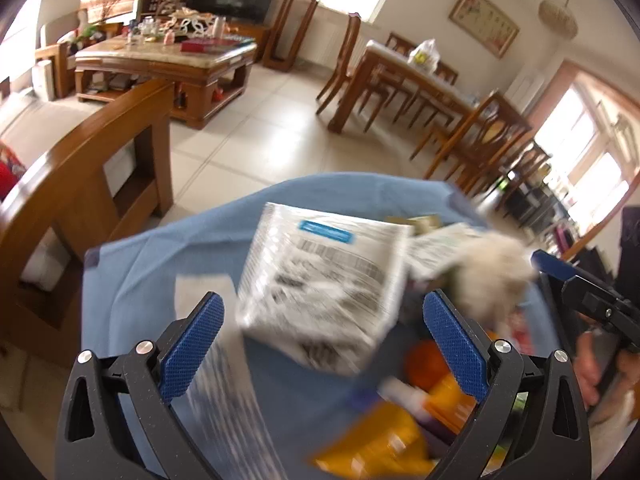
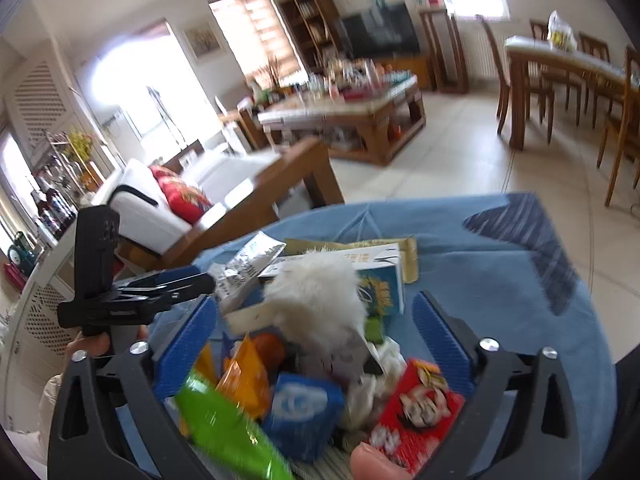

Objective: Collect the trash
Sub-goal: 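Grasp the white printed plastic bag with the left tool while the right tool grasps the white plush toy, then carry the bag and plush toy to the black bin and release both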

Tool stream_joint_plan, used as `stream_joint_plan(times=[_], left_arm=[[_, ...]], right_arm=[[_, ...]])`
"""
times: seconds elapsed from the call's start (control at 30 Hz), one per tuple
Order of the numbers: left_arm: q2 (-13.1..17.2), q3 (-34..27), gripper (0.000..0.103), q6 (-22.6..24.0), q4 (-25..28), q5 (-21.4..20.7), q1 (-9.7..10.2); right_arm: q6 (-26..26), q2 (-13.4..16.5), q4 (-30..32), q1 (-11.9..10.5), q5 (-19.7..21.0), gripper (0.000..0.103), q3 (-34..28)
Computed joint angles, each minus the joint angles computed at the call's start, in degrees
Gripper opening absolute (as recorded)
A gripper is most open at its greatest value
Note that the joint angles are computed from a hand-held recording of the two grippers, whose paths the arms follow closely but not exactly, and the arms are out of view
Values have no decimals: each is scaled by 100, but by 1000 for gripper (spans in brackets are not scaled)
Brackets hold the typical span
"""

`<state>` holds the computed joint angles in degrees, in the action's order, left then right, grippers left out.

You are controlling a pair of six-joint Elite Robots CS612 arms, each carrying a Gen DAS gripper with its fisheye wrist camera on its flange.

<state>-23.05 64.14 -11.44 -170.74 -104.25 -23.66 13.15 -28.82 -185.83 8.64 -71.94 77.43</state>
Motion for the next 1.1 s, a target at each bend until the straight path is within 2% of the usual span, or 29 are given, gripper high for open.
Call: stream_joint_plan(times=[0.07, 0.17, 0.2, 0.23, 0.3, 0.37, 0.5, 0.53, 0.6, 0.87, 1.0, 1.1], left_arm=[[138, -263, 98, 17, 306, 23, -6], [217, -381, 95, 117, 297, -85, 9], [236, -409, 87, 127, 252, -71, -16], [229, -413, 85, 131, 273, -103, -2], [220, -405, 58, 67, 265, -124, 14], [227, -387, 42, 21, 237, -259, 39], [192, -272, 23, -120, 105, -393, 62], [169, -227, 22, -108, 94, -419, 60], [120, -125, 12, -80, 54, -381, 39], [-224, 534, 7, -201, -535, -498, 16], [-425, 869, 6, -226, -858, -337, -34], [-585, 1133, 6, -281, -1192, -160, -83]], right_arm=[[-78, 77, 414, 21, 71, 78, -195], [-178, 132, 698, 55, 172, 63, -305], [-207, 138, 736, 68, 203, 55, -319], [-194, 129, 714, 78, 191, 51, -303], [-221, 86, 618, 112, 43, 47, -232], [-291, 55, 572, 121, -28, 44, -160], [-305, 15, 466, 106, 4, 43, -64], [-256, -6, 354, 99, 44, 43, 0], [-121, -47, 86, 70, 116, 43, 122], [588, -220, -1355, -107, 563, 43, 735], [830, -275, -1808, -211, 747, 43, 985], [933, -306, -2102, -264, 737, 43, 1183]])
